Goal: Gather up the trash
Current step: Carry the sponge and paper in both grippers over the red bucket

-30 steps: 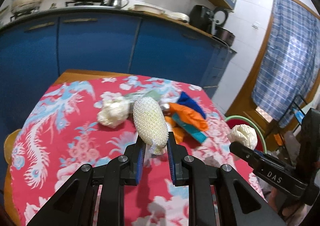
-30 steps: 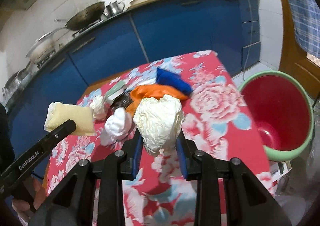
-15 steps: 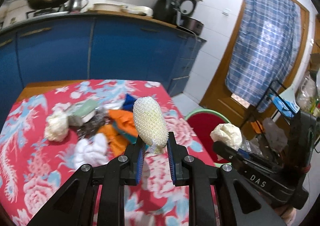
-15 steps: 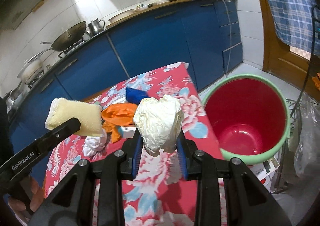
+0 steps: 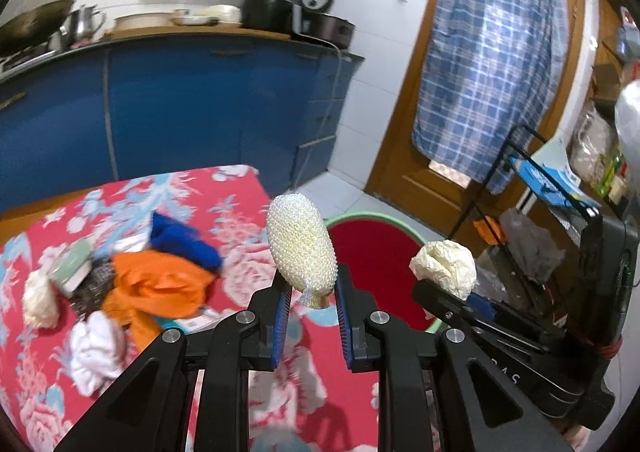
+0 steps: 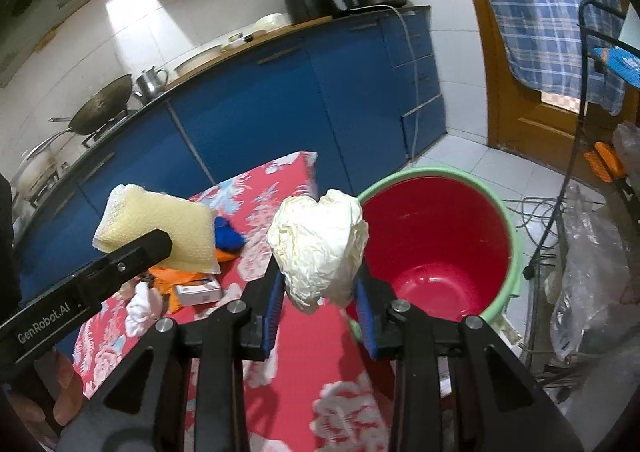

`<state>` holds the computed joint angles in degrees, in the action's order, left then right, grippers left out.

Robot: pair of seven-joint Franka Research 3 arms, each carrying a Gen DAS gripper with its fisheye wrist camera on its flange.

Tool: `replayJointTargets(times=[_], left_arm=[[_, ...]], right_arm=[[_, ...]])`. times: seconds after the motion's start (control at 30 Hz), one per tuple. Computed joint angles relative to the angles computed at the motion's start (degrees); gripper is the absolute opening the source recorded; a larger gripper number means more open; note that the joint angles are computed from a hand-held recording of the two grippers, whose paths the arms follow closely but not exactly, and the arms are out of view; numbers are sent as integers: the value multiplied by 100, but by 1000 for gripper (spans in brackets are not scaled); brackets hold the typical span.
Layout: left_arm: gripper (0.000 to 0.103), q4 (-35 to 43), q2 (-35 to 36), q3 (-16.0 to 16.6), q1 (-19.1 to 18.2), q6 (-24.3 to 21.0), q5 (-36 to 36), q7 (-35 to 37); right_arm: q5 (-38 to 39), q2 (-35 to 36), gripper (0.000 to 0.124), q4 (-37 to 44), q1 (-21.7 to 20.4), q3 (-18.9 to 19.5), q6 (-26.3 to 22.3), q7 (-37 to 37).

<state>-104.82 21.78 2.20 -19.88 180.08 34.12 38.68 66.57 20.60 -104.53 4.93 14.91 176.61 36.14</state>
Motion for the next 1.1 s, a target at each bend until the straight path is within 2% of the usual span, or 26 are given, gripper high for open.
replayJointTargets(times=[0.13, 0.27, 0.5, 0.63, 0.83, 0.93, 1.0, 1.1], left_arm=[[22, 487, 381, -700, 430, -353, -394, 688], [22, 1083, 853, -1071, 562, -741, -790, 1290], [22, 2225, 1677, -1150, 331, -1515, -1184, 1969], [22, 2838, 2105, -1298, 308, -1949, -1467, 2375], [25, 3317, 2437, -1287, 186, -2267, -1706, 2711], [34, 3387, 2493, -1306, 190, -2301, -1840, 2790], [44, 3391, 2494, -1252, 155, -2280, -1863, 2757], [49, 3373, 2470, -1130, 81, -2267, -1820, 2638]], right_arm=[[-57, 84, 36, 45, -104, -81, -79, 178], [-210, 214, 36, 117, -176, -192, -199, 415], [-546, 563, 37, 407, -349, -316, -444, 988], [-765, 743, 38, 531, -451, -329, -514, 1281], [-1097, 977, 40, 719, -573, -324, -624, 1676], [-1198, 1052, 40, 777, -643, -278, -667, 1793], [-1263, 1093, 41, 810, -662, -266, -671, 1861], [-1385, 1149, 45, 858, -662, -280, -691, 2039]])
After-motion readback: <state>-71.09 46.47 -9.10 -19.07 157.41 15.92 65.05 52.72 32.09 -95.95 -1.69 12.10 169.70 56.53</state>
